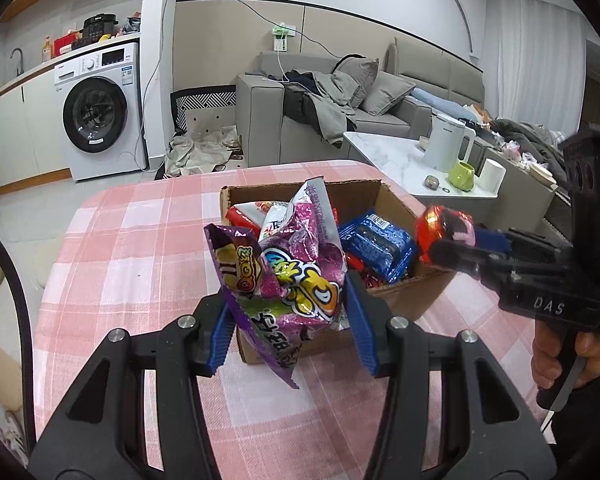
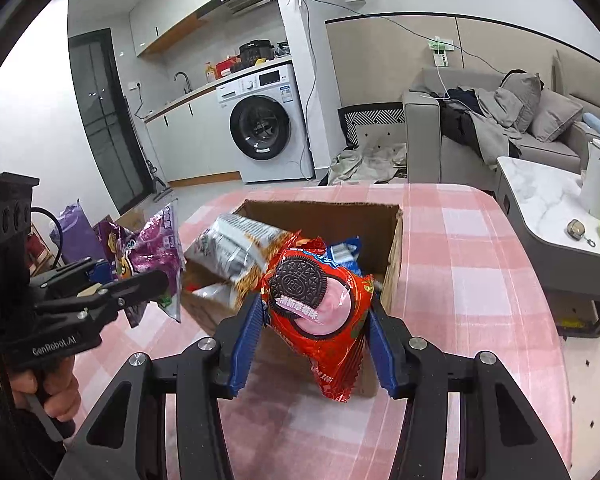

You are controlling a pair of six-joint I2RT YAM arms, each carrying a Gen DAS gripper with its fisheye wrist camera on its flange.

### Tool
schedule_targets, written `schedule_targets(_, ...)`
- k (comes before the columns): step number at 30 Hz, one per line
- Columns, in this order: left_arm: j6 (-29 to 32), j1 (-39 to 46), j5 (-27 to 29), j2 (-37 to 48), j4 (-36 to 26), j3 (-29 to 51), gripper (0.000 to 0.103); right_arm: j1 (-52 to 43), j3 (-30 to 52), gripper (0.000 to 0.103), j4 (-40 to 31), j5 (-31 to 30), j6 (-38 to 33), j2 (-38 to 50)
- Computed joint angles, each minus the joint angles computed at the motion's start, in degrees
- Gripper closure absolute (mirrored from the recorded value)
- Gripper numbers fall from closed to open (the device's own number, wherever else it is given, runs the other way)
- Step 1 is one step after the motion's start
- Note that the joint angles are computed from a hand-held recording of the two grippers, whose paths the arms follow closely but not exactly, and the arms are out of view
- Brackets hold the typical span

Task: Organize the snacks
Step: 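Carry candy bag in left tool while right tool carries Oreo pack to box, then lower both snacks into the box and open both tools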

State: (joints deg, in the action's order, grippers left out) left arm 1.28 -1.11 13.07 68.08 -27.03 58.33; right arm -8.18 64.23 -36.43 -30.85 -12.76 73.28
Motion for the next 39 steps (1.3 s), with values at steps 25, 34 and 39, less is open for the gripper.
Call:
schedule_targets(25, -2.1, -5.8, -5.9, 19.2, 9.6, 8.5, 0.056, 7.9, 14.9, 0.052, 2.6, 7.7, 7.0, 18.2)
schedule_targets(34, -1.6, -5.5, -6.2, 22.1, 12.6, 7.8, 0.057, 9.0, 16.3, 0.052, 2.1, 9.4, 6.3, 20.5)
schedule_targets(39, -1.7, -5.8, -6.4, 23.6, 13.3, 7.8, 0.057, 8.9, 14.4, 0.052, 2.2, 9.8, 5.1, 19.4)
